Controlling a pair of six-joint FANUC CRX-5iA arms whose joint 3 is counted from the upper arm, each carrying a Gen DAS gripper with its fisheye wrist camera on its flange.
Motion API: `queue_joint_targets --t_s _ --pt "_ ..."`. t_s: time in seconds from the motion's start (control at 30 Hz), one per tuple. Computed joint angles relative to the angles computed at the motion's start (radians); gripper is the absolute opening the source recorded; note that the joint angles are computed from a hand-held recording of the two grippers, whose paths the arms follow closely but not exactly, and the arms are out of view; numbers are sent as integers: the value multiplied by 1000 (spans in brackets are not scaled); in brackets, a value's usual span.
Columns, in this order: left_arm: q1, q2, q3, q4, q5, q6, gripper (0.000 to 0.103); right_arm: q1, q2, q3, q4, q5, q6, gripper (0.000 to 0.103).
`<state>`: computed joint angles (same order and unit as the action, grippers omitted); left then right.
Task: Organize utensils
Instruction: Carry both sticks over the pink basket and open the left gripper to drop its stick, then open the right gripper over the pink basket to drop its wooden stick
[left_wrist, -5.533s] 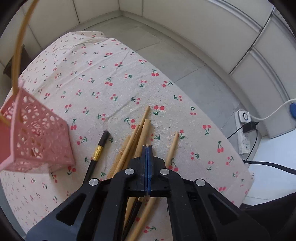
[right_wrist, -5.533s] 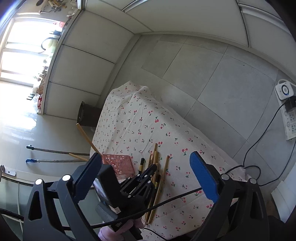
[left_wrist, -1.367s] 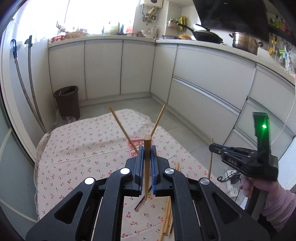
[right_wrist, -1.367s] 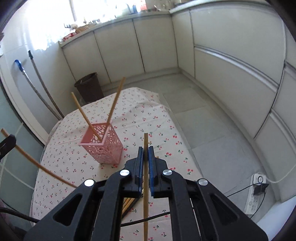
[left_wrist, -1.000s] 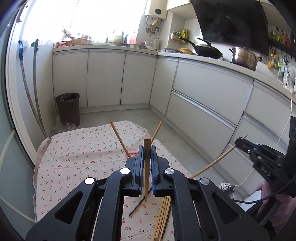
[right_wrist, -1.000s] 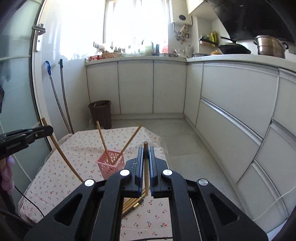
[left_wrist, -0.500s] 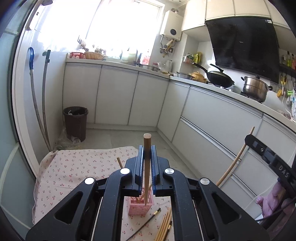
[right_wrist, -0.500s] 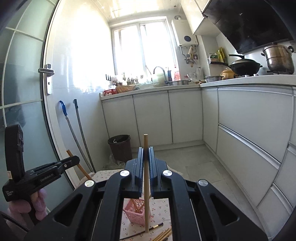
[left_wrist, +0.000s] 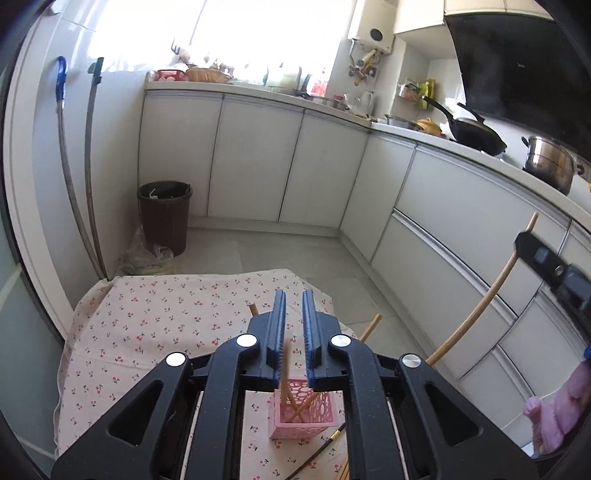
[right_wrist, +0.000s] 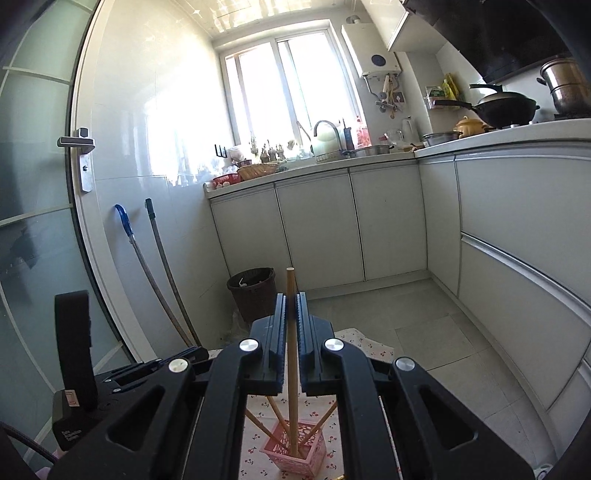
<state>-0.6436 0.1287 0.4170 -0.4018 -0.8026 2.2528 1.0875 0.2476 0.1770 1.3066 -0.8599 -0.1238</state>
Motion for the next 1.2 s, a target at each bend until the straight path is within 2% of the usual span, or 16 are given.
queue_joint_targets --t_s 0.2,0.53,0.63,0.7,0.9,1.03,1.2 --pt "-12 -41 -8 -68 13 95 31 -18 16 1 -27 10 -12 5" --pt "-5 -19 8 -29 -3 61 33 -46 78 31 -54 33 -36 6" --pt "-22 -10 24 -75 -36 82 33 -47 96 35 -79 47 -26 12" --pt "-33 -12 26 -102 -46 91 33 -38 104 51 -119 35 17 16" --pt "-61 -26 17 -126 -50 87 38 -5 91 54 -142 -30 60 17" --pt "-87 -26 15 -140 -76 78 42 16 73 38 -158 -60 70 28" --pt "-117 -37 -7 -149 -116 84 54 50 40 -10 -173 -115 56 44"
